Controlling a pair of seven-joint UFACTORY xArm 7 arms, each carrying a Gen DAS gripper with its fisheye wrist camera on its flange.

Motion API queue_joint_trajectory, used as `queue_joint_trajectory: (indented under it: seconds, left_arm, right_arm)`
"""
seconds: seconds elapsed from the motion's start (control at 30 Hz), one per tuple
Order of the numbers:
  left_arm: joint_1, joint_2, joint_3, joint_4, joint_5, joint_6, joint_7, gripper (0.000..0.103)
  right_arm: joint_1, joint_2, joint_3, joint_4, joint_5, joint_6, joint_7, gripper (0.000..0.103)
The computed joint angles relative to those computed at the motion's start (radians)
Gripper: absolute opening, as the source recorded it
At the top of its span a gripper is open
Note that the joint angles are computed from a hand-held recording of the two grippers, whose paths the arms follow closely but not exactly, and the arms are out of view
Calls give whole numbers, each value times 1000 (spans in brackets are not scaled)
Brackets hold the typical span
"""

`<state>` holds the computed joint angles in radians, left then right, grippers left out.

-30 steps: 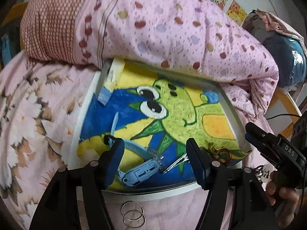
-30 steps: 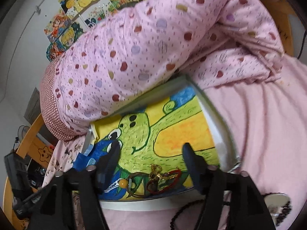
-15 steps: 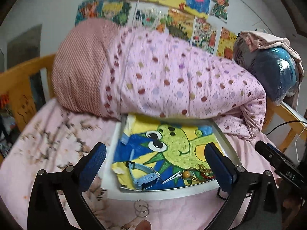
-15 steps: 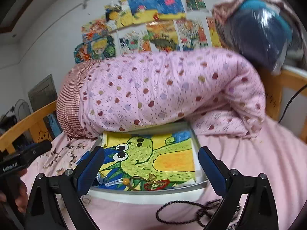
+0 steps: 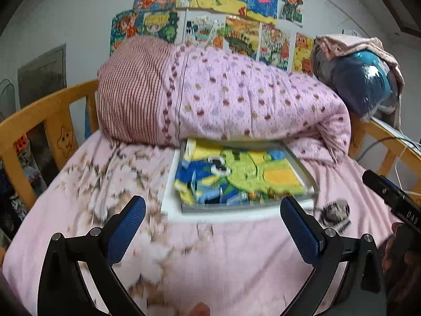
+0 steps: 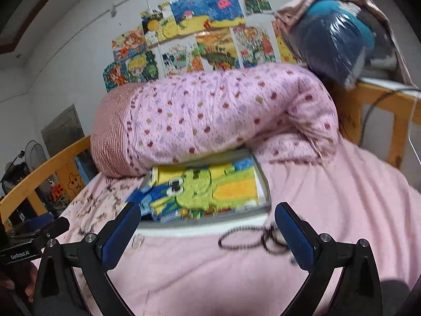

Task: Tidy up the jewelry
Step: 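Withdraw both grippers from the tray back over the bed, then grasp the two silver rings with the left gripper while the right grasps the black bead necklace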

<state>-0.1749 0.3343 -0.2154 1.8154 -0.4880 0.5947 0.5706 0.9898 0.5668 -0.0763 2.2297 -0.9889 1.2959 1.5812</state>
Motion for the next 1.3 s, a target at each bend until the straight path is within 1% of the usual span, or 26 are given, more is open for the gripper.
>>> queue_joint_trajectory:
  seconds: [0.1, 0.17, 0.27, 0.3, 0.43, 0.57, 0.7, 0.77, 0.83, 0.93, 1.07, 1.13, 1.17, 1.2, 1.3]
  left_arm:
    - [8, -40, 6, -47, 4, 38, 8, 100]
    - [9, -56, 9, -65, -5, 54, 12, 100]
    - [1, -67, 17, -78, -1, 75, 8, 100]
    - [-3, -67, 21, -78, 5, 85, 2, 100]
    - [-12, -63, 30, -77, 29, 127, -16, 100]
    - [-24, -43, 41, -58, 75, 166, -50, 100]
    - [-24, -22, 44, -34, 97, 202, -75, 100]
    - [-27, -10, 46, -21, 111, 217, -90, 100]
    - [-31, 5, 48, -3, 129, 235, -105, 100]
    - [-33, 30, 48, 28, 145, 258, -124, 100]
    - [-41, 84, 54, 98, 176, 296, -166, 100]
    - [-45, 131, 57, 161, 194, 328, -193, 100]
    - [-47, 164, 58, 206, 201, 352, -207, 100]
    - [-48, 186, 58, 237, 207, 368, -220, 100]
    - [-51, 302, 57, 405, 221, 454, -259, 100]
  right_arm:
    - [5, 17, 19, 35, 56, 47, -30, 103]
    - [15, 9, 20, 22, 74, 57, -21, 103]
    - [14, -46, 30, -62, 78, 16, 60, 103]
    - [11, -52, 37, -72, 79, 18, 72, 103]
    - [-13, -60, 62, -87, 101, 16, 96, 103]
    - [-35, -82, 77, -126, 122, -13, 123, 103]
    - [-64, -105, 93, -172, 143, -50, 152, 103]
    - [-83, -104, 102, -179, 164, -64, 148, 103]
    - [-99, -90, 108, -166, 188, -74, 126, 103]
    - [-135, -50, 115, -122, 258, -98, 41, 103]
    - [-198, -43, 118, -139, 367, -200, -42, 103]
    - [-245, -35, 126, -141, 435, -248, -117, 103]
    - [-256, -30, 122, -138, 456, -257, -138, 103]
    - [-281, -30, 124, -150, 489, -287, -165, 103]
    - [-330, -14, 129, -159, 573, -346, -226, 103]
